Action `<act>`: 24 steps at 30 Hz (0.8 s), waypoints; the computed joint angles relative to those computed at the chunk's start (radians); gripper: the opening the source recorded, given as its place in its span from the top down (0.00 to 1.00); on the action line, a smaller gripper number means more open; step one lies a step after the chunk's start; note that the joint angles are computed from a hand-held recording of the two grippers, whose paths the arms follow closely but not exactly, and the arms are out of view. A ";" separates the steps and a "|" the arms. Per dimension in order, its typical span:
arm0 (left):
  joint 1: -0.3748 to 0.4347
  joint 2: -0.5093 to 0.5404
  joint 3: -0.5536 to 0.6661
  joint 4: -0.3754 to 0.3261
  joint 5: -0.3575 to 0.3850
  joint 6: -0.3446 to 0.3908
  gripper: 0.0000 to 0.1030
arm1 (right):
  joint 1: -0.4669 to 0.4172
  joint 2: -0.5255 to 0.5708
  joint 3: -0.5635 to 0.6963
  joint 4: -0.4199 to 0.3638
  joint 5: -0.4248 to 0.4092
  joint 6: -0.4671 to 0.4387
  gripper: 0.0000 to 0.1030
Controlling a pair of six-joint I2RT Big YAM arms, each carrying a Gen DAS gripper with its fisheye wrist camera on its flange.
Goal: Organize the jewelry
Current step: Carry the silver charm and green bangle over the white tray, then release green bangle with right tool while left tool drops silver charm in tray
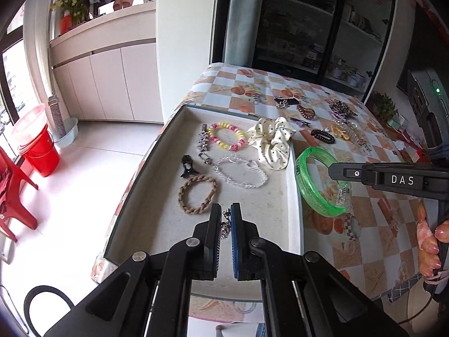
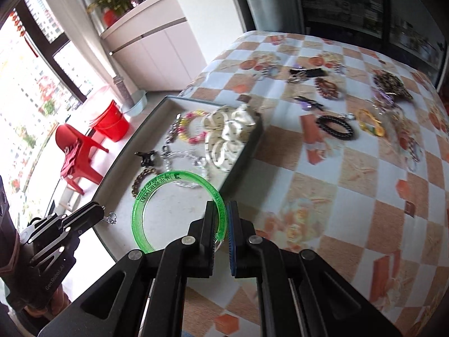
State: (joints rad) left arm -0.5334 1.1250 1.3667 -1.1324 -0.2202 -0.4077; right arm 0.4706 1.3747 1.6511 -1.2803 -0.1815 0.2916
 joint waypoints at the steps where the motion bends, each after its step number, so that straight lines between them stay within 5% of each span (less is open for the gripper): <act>1: 0.010 -0.005 -0.010 0.002 0.005 0.002 0.92 | 0.012 0.010 0.007 -0.004 0.002 0.000 0.92; 24: 0.122 0.031 -0.109 -0.001 0.025 0.017 0.92 | 0.157 0.237 0.147 -0.132 0.121 -0.050 0.92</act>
